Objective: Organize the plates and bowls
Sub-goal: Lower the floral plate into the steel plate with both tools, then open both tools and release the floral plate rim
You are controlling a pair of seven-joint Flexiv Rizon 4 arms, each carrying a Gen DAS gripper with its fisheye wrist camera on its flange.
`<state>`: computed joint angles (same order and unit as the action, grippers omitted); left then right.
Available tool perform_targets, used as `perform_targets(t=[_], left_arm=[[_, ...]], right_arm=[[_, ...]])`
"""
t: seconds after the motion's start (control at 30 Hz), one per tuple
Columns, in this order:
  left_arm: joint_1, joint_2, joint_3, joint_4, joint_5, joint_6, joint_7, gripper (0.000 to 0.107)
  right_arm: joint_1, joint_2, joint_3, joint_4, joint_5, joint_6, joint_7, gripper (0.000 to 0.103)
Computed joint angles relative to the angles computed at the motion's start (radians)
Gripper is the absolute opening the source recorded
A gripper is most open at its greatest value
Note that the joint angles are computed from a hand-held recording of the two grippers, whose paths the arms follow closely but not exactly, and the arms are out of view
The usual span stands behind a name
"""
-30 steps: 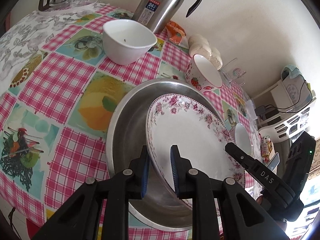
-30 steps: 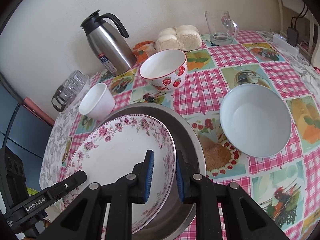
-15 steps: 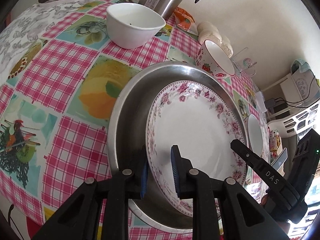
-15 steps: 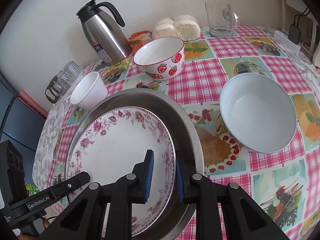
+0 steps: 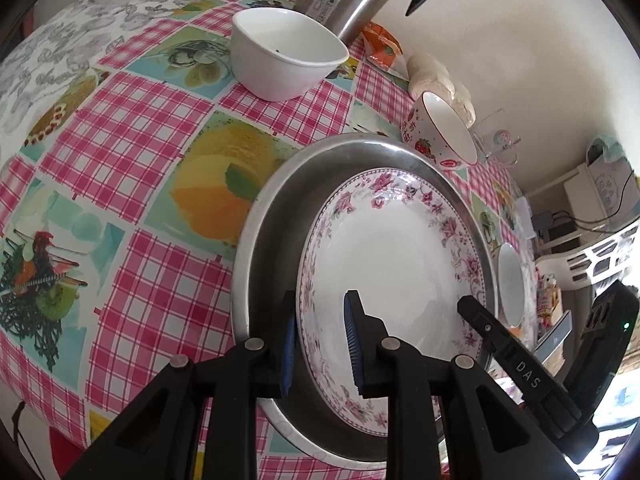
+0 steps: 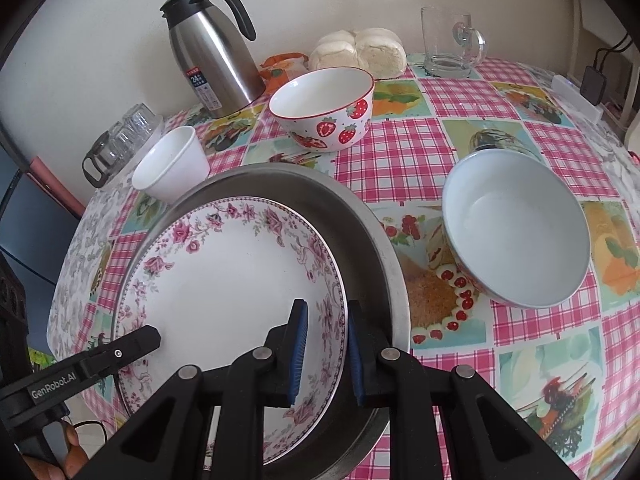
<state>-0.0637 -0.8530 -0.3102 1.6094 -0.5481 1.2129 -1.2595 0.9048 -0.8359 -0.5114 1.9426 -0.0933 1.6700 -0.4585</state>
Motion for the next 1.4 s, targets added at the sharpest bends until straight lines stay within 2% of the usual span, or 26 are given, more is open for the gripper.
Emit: perform_targets(t=[0.27,0.57,0.93,1.0,1.17,1.4], left_arm=[[-0.019,0.000,0.021,-0.004,0.020,0.023,-0.021,0.023],[0.018,-0.004,-0.021,0.013,0.007,0.077,-0.028,0.023],[0.016,0.005,-0.013,0.016,0.018,0.075,-0.047,0.024],[0.005,0.006,-0.001,0.010,0.025,0.069,-0.058,0.026],[-0.004,0.021,-0.001,0.025,0.051,0.126,-0.036,0.041],[0.040,0.030,-0.068,0.048,0.052,0.171,0.010,0.043]], right_arm=[[-0.001,0.002,0.003,-0.005,-0.010,-0.009,-0.003,0.023],[-0.027,0.005,0.033,-0.017,-0.029,-0.013,-0.022,0.023],[-0.007,0.004,0.011,-0.005,-0.012,0.007,-0.021,0.023],[0.014,0.003,-0.011,0.001,-0.005,0.006,-0.020,0.023],[0.056,0.001,-0.060,0.024,0.027,0.019,-0.002,0.023],[0.089,-0.001,-0.093,0.039,0.078,0.049,-0.011,0.023]])
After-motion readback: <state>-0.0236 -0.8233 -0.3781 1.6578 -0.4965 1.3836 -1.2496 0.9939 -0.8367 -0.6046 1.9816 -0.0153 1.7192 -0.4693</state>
